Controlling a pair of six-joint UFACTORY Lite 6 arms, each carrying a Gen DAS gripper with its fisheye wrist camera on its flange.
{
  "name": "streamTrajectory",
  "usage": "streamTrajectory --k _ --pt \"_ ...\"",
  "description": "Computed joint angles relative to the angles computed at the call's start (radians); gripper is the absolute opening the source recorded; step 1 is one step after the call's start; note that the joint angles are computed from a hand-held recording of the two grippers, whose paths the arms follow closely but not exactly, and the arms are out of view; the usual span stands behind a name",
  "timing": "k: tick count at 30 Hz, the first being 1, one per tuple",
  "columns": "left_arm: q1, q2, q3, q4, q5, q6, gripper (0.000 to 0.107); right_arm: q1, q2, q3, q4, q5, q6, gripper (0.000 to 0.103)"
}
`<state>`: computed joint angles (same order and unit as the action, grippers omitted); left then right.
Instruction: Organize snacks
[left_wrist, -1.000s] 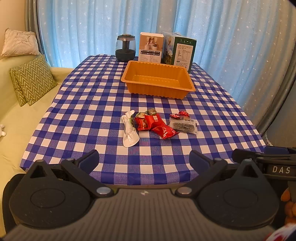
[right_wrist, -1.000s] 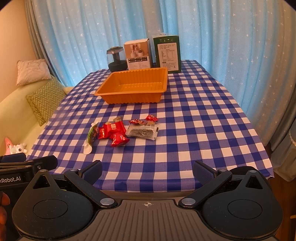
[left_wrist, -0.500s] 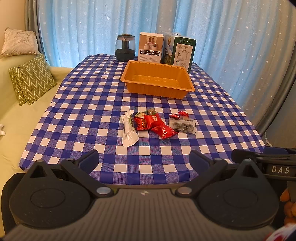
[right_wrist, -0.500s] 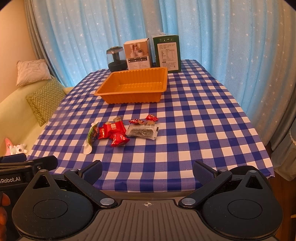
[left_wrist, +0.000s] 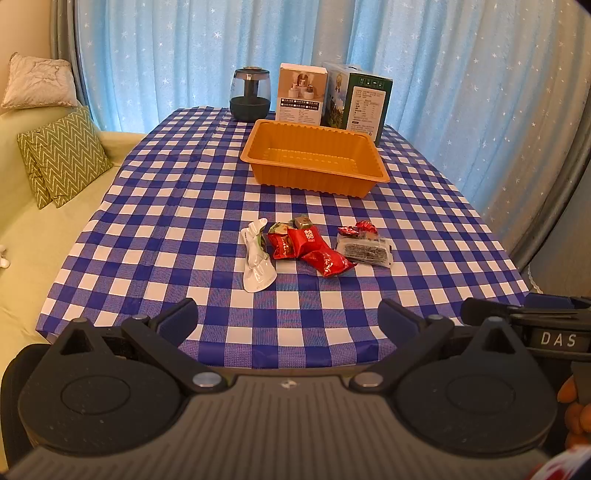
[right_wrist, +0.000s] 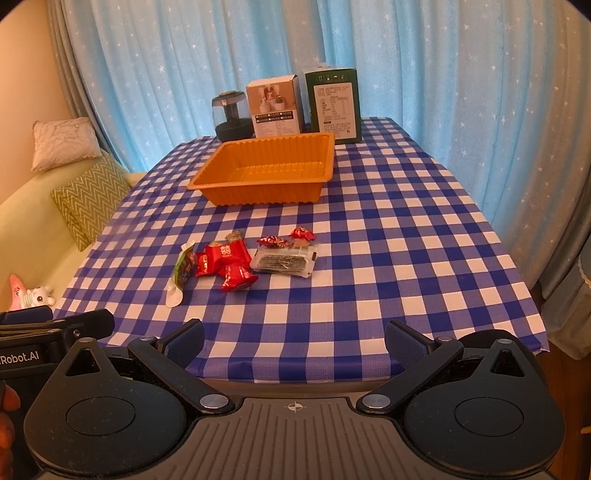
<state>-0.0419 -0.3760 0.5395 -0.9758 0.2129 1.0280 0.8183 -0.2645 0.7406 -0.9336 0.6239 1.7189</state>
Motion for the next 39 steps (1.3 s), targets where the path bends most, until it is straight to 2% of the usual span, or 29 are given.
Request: streamTrajectory --k 8,10,20,32,39 --pt "-0.017 0.014 -0.004 -0.033 -0.015 0.019 0.103 -0.002 0.023 -0.004 -0.017 -0.012 0.030 0.103" --pt "-0.008 0.033 -0.005 -0.124 -0.015 0.116 0.103 -0.004 0.030 -0.002 -0.019 -0.016 0.035 0.103" --pt "0.011 0.129 0.026 -0.369 0.001 0.367 0.103 -0.038 0.087 -0.011 -0.056 -0.084 0.084 0.103" --pt "0.066 0.326 0.147 -0.537 0.025 0.563 0.103 -0.125 0.205 0.004 -0.134 -0.211 0.140 0.103" --pt "0.081 0.444 0.241 -0.646 0.027 0.682 0.102 -0.162 0.265 0.029 -0.320 -0.257 0.291 0.103"
